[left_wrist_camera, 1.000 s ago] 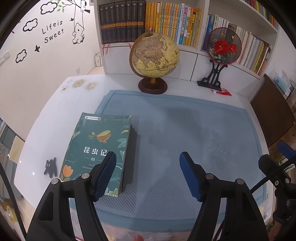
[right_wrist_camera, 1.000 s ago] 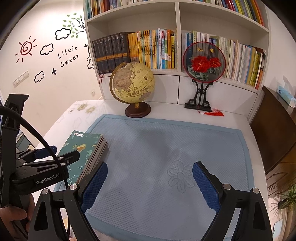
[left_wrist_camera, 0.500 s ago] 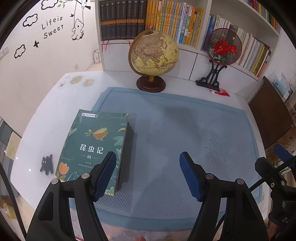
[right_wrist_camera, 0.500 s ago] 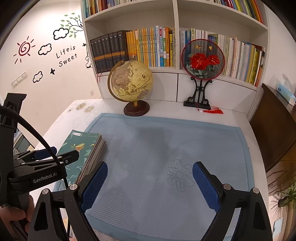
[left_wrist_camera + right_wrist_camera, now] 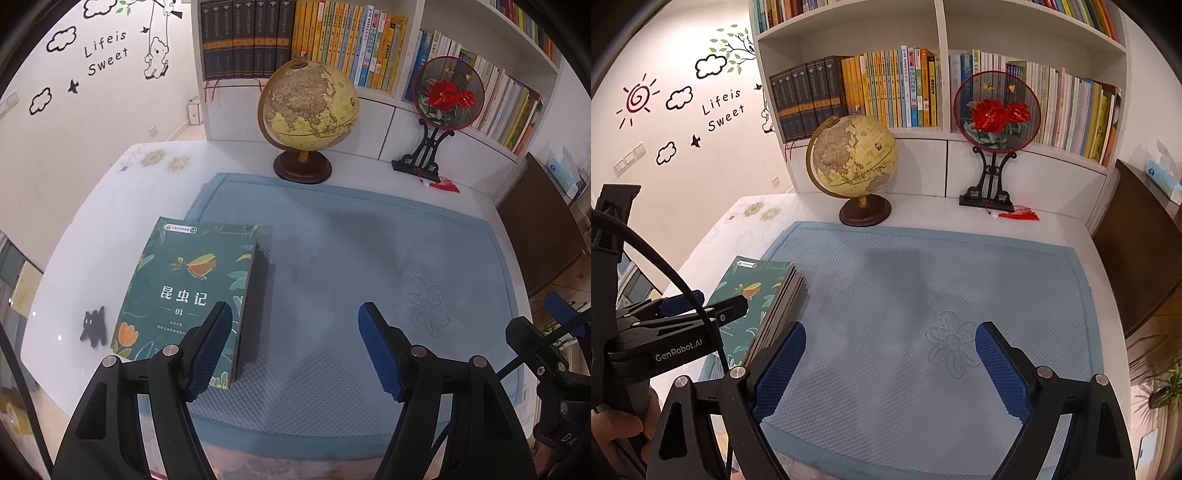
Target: Organize books
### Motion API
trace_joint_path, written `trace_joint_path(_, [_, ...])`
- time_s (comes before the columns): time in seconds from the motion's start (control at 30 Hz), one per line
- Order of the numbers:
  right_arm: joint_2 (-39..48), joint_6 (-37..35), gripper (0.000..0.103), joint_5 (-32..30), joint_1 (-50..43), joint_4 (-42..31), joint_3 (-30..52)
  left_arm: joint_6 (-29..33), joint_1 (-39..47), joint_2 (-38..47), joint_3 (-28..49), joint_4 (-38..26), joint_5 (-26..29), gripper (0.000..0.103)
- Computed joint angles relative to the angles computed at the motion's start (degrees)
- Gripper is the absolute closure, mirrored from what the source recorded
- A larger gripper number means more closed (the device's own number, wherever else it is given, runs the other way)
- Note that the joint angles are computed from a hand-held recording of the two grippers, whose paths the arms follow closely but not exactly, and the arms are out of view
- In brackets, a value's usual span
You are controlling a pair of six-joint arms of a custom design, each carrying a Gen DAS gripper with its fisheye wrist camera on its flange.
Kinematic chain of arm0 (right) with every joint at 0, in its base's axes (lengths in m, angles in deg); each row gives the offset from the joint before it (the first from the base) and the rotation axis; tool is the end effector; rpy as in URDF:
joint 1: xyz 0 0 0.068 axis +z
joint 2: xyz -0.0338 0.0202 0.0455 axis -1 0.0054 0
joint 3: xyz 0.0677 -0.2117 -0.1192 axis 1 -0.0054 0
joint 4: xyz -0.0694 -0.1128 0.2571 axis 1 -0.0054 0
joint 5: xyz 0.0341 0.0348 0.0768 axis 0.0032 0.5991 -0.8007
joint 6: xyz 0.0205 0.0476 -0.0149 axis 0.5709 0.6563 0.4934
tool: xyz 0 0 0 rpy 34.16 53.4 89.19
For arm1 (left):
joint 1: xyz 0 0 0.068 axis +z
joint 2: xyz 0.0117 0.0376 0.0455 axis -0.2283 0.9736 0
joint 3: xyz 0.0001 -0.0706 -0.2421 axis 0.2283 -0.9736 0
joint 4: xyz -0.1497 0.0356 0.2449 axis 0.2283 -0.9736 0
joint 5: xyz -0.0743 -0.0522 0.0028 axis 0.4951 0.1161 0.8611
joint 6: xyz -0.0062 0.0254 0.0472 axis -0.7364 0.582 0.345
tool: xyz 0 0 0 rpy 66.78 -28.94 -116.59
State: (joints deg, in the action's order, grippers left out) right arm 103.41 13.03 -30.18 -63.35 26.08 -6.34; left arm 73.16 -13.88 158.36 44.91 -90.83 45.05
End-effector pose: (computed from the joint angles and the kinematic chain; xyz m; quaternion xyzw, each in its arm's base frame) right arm 0.2774 0.1342 0.2865 -0.0967 0.9244 0.0891 0.3581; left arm 0.2880 -0.0019 0.2836 -0.0772 0.9500 -0.0076 0.3024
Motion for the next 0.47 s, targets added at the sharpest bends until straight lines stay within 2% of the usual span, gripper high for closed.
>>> trace_joint_path(0.47, [0.11,0.23,0.011,-0.31,-0.09,0.06,-0.08,-0.11,0.03,0.10,-0.19,-0.38,-0.06,0.034])
